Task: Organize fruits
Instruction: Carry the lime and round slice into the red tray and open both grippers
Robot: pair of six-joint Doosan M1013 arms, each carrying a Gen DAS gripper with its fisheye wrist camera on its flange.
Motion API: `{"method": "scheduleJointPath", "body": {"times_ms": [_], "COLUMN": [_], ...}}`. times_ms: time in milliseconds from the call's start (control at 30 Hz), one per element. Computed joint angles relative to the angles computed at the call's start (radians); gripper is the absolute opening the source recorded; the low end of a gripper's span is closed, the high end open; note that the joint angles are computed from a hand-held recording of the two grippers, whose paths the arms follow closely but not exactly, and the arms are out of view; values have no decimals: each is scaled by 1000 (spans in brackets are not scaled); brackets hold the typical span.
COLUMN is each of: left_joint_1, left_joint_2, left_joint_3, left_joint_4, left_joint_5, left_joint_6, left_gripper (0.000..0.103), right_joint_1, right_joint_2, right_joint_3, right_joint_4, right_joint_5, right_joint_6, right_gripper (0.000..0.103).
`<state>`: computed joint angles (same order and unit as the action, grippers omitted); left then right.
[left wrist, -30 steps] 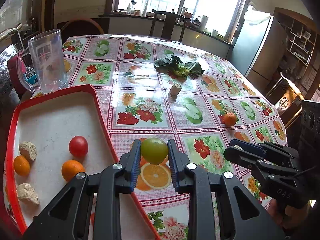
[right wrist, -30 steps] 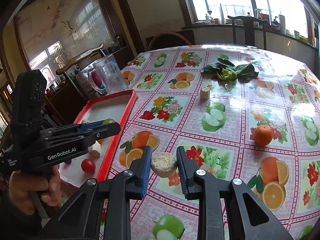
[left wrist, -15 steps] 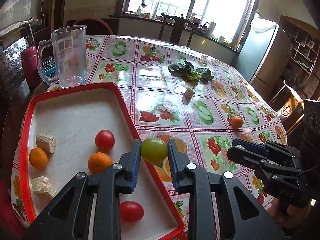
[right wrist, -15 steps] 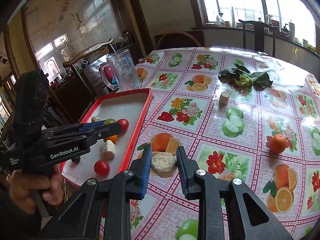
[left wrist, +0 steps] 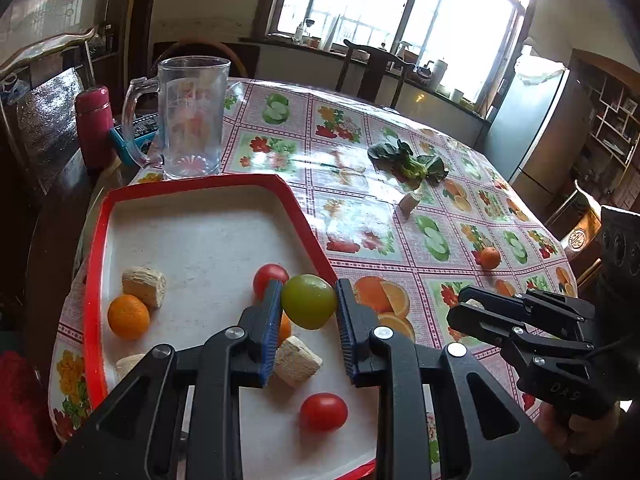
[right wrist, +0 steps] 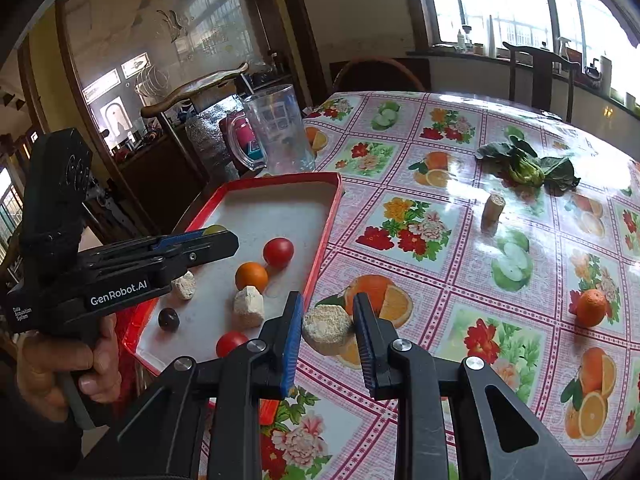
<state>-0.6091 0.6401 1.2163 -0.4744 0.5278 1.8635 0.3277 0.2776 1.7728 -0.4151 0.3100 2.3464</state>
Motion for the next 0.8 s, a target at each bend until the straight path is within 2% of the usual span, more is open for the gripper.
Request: {"method": "scheduleJointPath", "body": {"times_ms": [300,433,800], "left_joint_1": [25,36,65], "left_joint_2": [-3,-2,17], "left_joint_3": [8,8,-24], "left_joint_4": [10,14,88], "left_joint_5": [-16,-22,-23], "left_joint_6": [-27,-34,-111], "left_gripper": [24,24,24], "right_joint_1": [9,4,-3], "right_joint_2": [38,55,134], "right_joint_3": [-57,-85,-194], "right_joint_4": [74,175,255], "right_joint_5": [24,30,94], "right_joint_6": [-98,-201,-309], "right_gripper": [26,26,26]}}
